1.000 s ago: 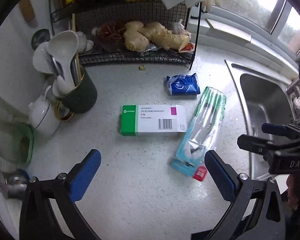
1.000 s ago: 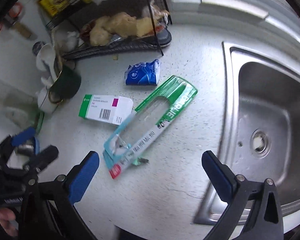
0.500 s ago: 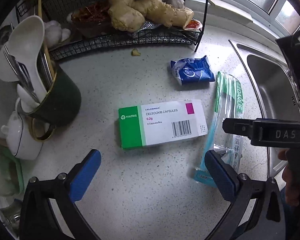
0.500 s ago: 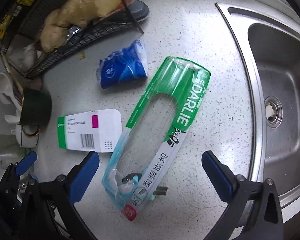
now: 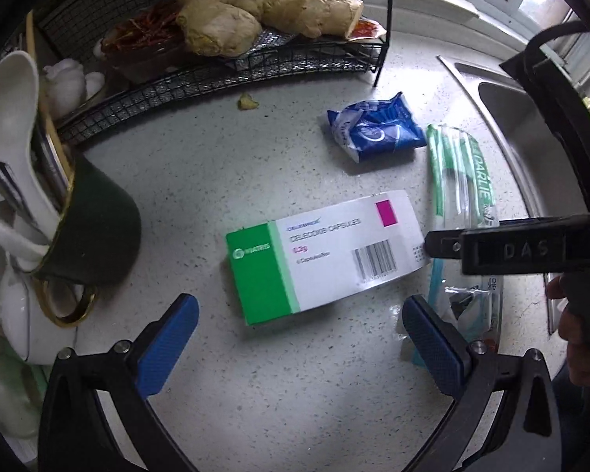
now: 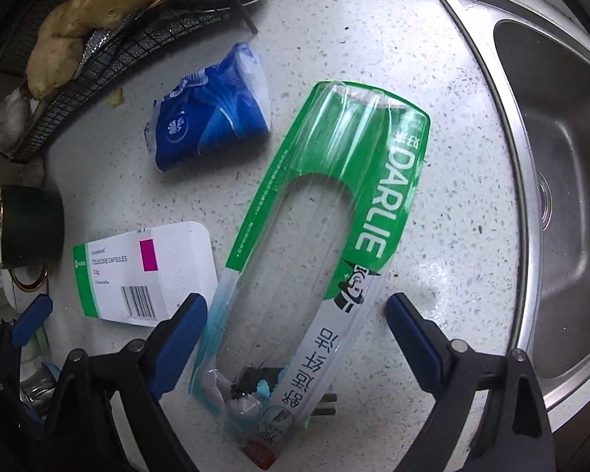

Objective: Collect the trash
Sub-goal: 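Grasp the green DARLIE toothbrush package with the right gripper, then grasp the green-white CELECOXIB capsule box with the left gripper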

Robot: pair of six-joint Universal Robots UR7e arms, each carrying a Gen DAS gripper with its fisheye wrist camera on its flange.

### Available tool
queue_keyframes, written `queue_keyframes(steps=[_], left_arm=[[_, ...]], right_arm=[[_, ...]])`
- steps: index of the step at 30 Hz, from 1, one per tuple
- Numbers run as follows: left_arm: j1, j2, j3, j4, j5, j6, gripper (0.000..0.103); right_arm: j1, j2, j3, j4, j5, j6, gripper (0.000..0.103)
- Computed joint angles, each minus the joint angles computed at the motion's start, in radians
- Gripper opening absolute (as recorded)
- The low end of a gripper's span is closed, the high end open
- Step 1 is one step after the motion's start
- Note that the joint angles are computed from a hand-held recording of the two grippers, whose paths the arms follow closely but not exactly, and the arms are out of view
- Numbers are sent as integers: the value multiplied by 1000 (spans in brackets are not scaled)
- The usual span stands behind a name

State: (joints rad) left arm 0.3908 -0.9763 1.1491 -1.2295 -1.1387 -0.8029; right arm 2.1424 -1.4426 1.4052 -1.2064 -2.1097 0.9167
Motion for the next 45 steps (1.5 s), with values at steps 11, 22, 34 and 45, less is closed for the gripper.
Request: queue_keyframes(steps=[11, 22, 34, 45], left_arm=[[1, 21, 2, -4, -7, 39, 103], [13, 64, -67, 4, 50, 244, 103], [58, 122, -86, -46, 24, 561, 103], [84, 120, -47, -73, -103, 666, 103]], right_arm=[[54, 14, 23, -3, -53, -27, 24], [46, -86, 49, 32, -44, -52, 12], [132, -44, -36, 100, -145, -225, 12], [117, -20, -53, 97, -99, -308, 12]])
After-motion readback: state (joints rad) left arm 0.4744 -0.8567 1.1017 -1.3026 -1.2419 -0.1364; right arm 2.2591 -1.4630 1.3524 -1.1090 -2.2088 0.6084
